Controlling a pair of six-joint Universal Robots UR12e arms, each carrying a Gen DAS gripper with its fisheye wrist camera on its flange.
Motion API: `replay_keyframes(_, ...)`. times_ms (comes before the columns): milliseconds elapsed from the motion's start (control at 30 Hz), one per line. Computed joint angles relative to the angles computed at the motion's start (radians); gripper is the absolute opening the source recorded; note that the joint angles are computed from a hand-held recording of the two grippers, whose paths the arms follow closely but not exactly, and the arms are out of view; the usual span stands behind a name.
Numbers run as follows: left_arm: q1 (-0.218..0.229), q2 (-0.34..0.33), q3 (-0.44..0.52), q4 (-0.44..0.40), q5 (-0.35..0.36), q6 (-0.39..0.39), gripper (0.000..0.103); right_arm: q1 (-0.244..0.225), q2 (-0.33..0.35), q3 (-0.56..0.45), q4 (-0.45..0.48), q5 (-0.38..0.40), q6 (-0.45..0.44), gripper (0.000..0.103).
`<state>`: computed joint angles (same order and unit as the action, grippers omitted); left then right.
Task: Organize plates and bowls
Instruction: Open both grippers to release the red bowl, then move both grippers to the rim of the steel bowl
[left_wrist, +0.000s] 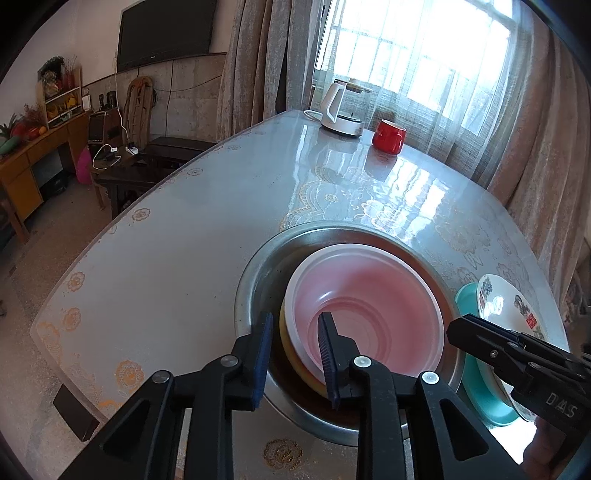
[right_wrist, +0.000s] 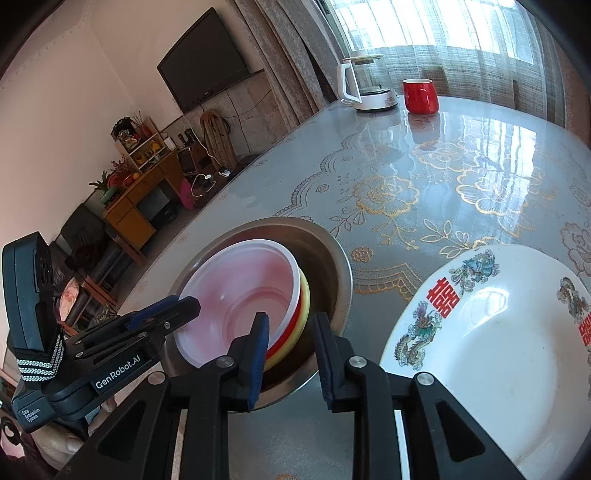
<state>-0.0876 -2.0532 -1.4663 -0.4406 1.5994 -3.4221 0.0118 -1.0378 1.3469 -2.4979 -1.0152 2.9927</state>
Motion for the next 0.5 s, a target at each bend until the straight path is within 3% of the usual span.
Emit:
replay_keyframes(267, -0.009, 0.017, -0.035, 0.081, 0.102, 0.016, 0.026, -0.011, -0.021, 0.037, -0.053, 0.029, -0.013, 0.025)
replay_keyframes(500, -0.007, 0.027, -0.072, 0.122, 0.108, 0.038, 0.026, 0.007, -0.021, 0.034, -0.025, 0.022, -0.094, 0.025)
